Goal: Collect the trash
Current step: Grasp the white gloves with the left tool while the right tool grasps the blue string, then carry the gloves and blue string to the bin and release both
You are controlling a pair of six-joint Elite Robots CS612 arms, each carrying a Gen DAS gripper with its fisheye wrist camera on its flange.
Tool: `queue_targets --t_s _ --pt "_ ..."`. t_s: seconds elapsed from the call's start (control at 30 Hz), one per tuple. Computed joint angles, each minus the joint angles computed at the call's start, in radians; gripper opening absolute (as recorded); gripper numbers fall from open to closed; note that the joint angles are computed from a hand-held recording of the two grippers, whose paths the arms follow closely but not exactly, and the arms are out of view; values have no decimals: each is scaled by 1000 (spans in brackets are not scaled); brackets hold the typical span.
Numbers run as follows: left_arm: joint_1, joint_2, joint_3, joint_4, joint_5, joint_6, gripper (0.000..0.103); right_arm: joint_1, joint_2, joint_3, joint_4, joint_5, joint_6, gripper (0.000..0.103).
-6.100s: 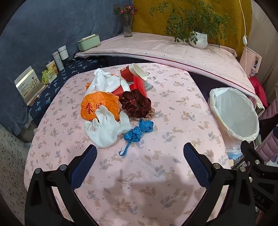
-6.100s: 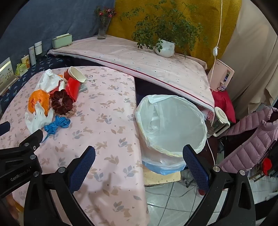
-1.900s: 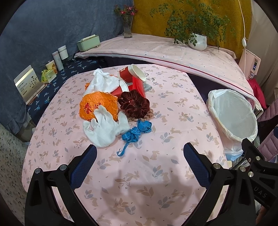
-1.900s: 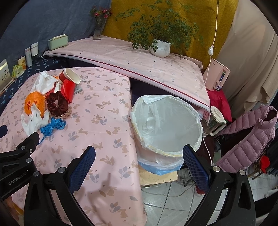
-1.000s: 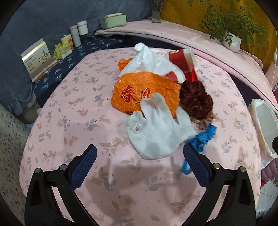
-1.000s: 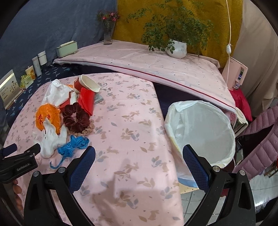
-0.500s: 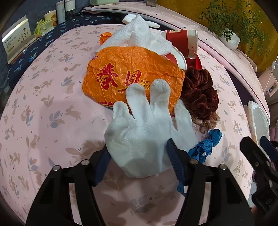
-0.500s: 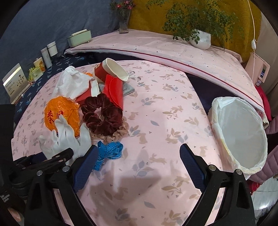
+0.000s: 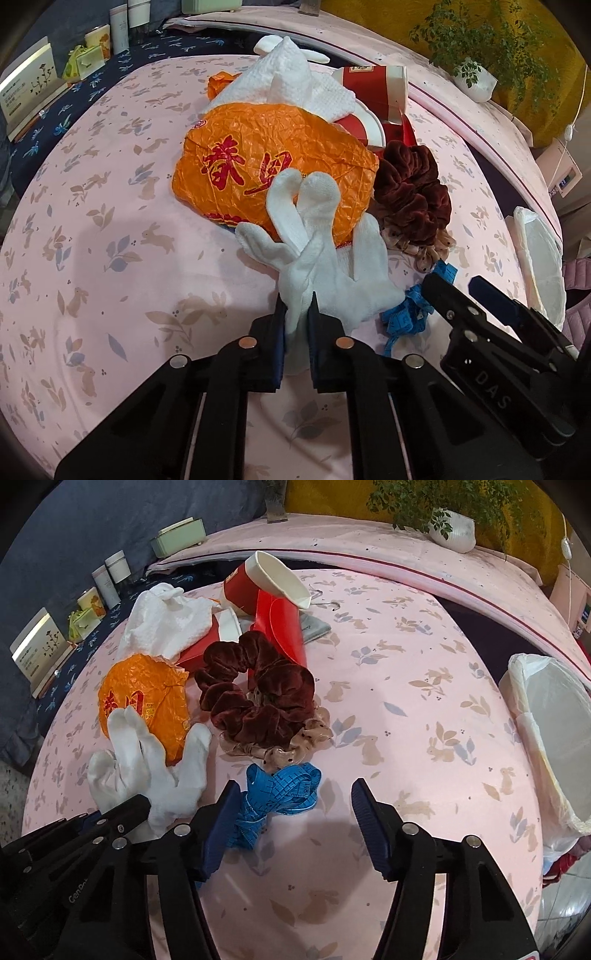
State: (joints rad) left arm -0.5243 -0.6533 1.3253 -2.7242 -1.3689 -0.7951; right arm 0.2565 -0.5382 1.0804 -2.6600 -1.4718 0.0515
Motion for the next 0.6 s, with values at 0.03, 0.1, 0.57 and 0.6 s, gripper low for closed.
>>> queue_targets --t_s 0.03,0.1,0.57,0.6 --pt "-1 -1 1 0 2 2 10 -2 1 -2 4 20 7 50" --pt "-3 -3 2 4 11 5 10 -6 4 -8 19 53 20 46" --pt "-20 -21 18 26 51 11 9 -6 -15 13 44 123 8 23" --pt "-23 -24 19 24 52 14 9 -8 -21 23 36 119 3 21"
